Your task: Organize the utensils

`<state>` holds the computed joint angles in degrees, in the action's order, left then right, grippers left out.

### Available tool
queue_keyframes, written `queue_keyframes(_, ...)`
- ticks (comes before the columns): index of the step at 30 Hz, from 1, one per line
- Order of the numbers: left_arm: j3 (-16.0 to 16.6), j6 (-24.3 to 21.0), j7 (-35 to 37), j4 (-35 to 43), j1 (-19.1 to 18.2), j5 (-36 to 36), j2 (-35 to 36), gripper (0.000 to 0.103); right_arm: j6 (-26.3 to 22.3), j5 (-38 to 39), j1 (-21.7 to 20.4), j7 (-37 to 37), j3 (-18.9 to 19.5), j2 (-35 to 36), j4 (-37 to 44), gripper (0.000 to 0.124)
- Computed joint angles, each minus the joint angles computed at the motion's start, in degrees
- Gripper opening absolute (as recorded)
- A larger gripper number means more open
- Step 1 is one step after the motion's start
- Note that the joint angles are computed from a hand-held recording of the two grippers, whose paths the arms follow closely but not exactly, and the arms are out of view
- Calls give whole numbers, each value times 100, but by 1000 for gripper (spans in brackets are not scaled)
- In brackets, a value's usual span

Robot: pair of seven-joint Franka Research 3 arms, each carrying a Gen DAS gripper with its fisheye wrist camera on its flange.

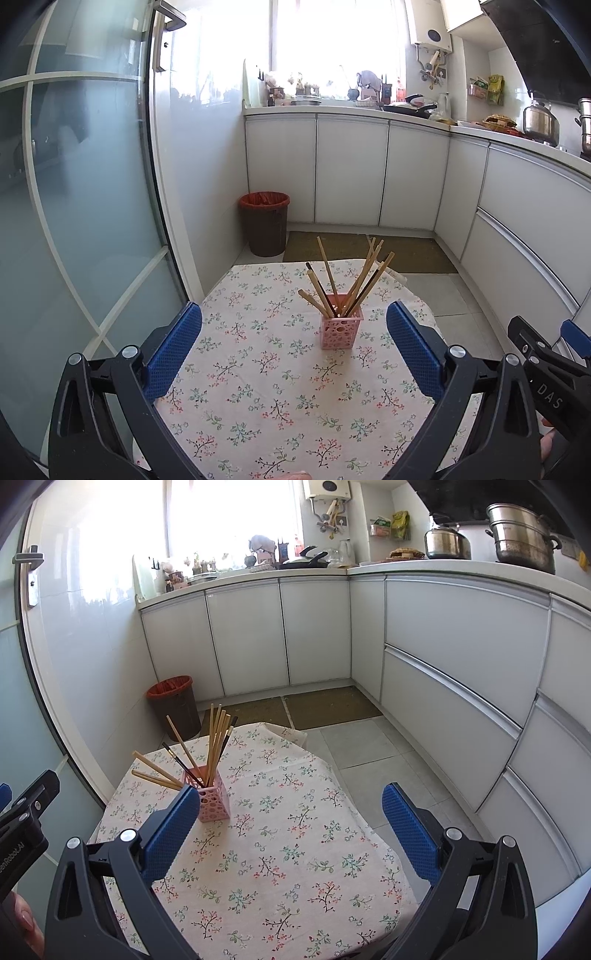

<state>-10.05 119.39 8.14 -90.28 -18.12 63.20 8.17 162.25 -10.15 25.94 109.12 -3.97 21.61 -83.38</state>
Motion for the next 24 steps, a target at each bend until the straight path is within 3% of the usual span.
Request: queue_keyframes(24,22,11,131,63,-8,-166,72,96,4,216,-52,-239,89,-1,-35,96)
